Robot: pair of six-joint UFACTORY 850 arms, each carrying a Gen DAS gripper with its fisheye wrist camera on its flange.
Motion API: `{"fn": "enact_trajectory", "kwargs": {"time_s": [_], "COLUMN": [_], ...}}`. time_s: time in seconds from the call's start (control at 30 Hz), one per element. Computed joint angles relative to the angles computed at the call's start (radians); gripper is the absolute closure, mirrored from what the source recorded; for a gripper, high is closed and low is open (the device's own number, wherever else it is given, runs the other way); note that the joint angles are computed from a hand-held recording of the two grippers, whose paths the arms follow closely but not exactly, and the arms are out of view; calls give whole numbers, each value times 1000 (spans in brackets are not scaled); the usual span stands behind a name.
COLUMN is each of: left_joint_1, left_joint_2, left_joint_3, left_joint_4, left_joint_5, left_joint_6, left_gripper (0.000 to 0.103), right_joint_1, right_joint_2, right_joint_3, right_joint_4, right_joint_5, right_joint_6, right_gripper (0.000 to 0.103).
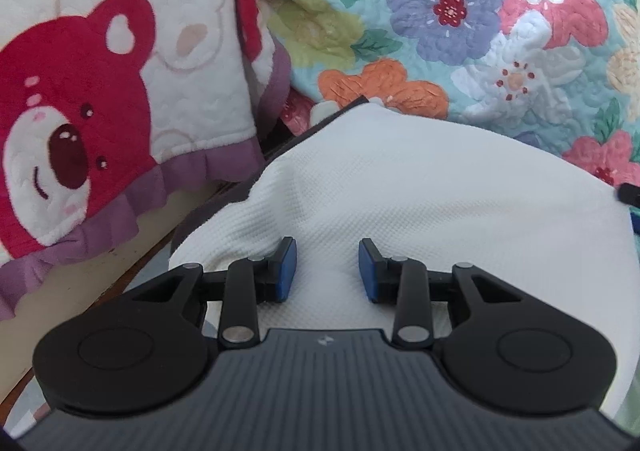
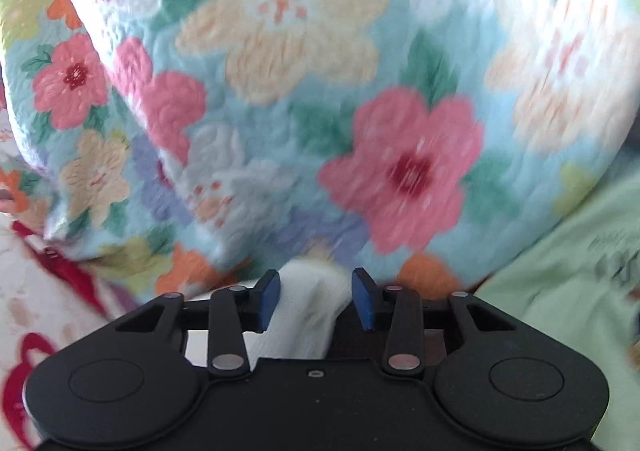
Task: Fold clothes
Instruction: 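Lower the garment onto the clothes stack and open both grippers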
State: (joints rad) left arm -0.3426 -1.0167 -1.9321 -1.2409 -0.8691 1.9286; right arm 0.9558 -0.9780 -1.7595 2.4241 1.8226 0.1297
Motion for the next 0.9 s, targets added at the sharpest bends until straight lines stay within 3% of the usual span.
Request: {"fn": "enact_trajectory", "kwargs": {"time_s": [0.1, 0.2, 0.3, 0.37, 0.53, 0.63, 0.8, 0.9], "left_joint_1": [24, 59, 74, 82, 94, 97, 64, 33], "left_joint_2": [21, 19, 55, 46, 20, 5, -133, -167], "left_joint_3": [38, 39, 115, 105, 52, 28, -217, -286], "left_joint_4": [-52, -23, -26, 5, 72, 2, -39, 5], "left_joint_5": [-78, -225, -209, -219, -256, -291, -246, -100], "left_joint_6": [72, 108, 160, 91, -75, -87, -320, -378], "left_gripper": [61, 47, 46, 46, 46, 45, 43, 46], "right_joint_1": [7, 17, -5, -33, -68, -62, -25, -33], "right_joint_2": [-17, 20, 38, 19, -87, -92, 1, 7], "right_joint_3": [-37, 19, 38, -2, -179, -189, -33, -40], "right_joint_4": [-14, -159, -240, -209, -135, -138, -390, -422], "right_joint_5": [100, 22, -127, -201, -135, -130, -296, -438], "right_joint_6": [-127, -200, -342, -493, -859, -850, -708, -849], "right_gripper": [69, 68, 61, 49, 34, 33, 33, 33]}}
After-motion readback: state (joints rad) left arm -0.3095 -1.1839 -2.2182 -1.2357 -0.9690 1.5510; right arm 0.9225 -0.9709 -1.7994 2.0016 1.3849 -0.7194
